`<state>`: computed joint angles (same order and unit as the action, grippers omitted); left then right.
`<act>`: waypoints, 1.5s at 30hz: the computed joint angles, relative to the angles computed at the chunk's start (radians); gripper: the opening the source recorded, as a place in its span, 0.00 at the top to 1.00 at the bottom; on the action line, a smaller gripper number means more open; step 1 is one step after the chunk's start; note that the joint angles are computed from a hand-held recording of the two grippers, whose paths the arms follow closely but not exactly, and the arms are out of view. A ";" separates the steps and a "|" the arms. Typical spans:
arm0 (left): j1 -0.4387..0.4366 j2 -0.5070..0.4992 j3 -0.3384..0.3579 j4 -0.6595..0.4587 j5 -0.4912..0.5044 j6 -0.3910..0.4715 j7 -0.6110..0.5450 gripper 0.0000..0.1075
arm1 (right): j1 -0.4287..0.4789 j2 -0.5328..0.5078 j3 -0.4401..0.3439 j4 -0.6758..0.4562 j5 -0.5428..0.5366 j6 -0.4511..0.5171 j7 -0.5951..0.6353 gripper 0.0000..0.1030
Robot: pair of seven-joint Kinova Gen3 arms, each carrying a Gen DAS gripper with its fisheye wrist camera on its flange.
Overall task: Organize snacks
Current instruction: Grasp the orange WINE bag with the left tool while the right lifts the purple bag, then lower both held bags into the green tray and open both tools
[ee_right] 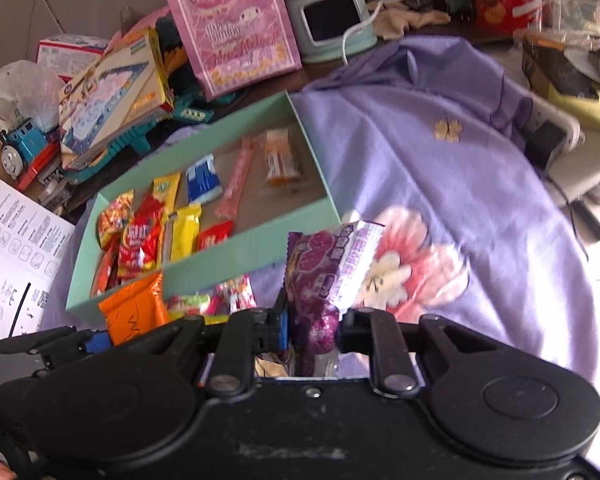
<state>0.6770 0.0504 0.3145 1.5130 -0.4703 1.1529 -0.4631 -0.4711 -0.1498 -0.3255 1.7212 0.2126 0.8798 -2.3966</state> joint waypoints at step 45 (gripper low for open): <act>-0.182 0.307 -0.273 -0.397 0.117 0.053 -0.415 0.07 | -0.062 0.340 0.192 -0.330 -0.123 -0.082 0.194 0.05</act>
<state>0.4950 0.3574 0.0412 1.1163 -0.3537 1.2054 -0.8783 -0.5336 0.1904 -0.1336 1.3908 0.0901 0.7981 -2.2023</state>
